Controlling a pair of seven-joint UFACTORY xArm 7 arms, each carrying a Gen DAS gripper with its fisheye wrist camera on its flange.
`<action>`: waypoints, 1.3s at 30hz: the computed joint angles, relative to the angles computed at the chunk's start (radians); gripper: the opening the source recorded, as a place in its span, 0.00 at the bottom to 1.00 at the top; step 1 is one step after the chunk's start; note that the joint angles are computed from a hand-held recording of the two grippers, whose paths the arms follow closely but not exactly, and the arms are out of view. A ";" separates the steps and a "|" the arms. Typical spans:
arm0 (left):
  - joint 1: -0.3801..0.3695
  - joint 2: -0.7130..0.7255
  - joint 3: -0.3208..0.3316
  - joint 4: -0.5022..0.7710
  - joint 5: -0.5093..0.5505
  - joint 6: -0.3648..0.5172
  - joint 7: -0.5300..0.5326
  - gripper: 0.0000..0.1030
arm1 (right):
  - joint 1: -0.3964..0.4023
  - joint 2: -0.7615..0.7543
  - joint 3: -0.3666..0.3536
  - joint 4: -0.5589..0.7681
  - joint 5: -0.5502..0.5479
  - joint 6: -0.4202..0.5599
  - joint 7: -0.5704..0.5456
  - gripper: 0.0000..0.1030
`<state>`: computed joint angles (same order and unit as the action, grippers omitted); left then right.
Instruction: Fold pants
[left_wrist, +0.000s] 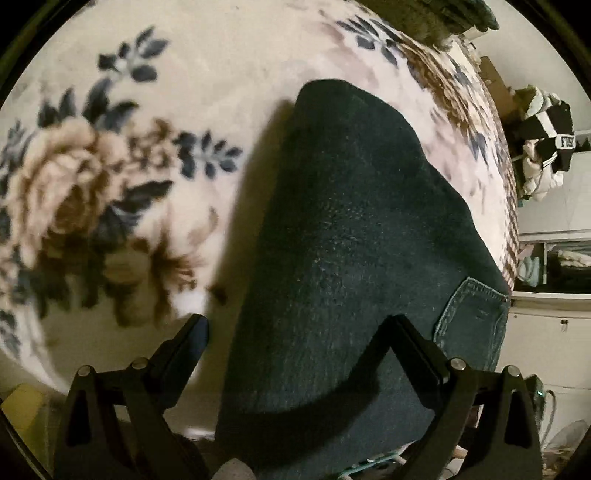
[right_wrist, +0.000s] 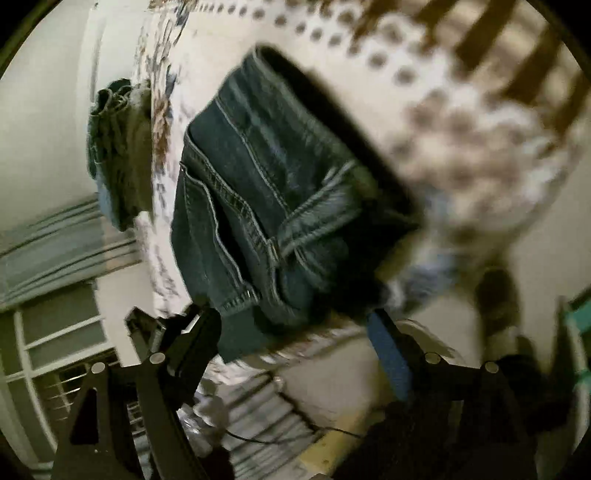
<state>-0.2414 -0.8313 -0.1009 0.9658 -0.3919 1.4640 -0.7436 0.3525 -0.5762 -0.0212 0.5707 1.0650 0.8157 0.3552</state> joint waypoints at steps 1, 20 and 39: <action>-0.002 0.003 0.001 -0.004 -0.001 -0.010 0.008 0.96 | 0.017 0.032 0.004 0.003 0.044 -0.037 -0.036 0.81; 0.003 -0.023 -0.006 -0.043 0.001 -0.093 0.016 0.93 | 0.080 0.303 0.184 0.137 0.287 -0.476 -0.145 0.66; 0.002 0.136 0.002 0.467 0.040 0.134 -0.059 0.20 | 0.121 0.361 0.167 0.392 -0.244 -0.385 0.349 0.43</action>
<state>-0.2392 -0.6954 -0.0986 1.4325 -0.3515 1.5981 -0.8028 0.4735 -0.2152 0.1458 0.9623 0.8205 0.4311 0.7040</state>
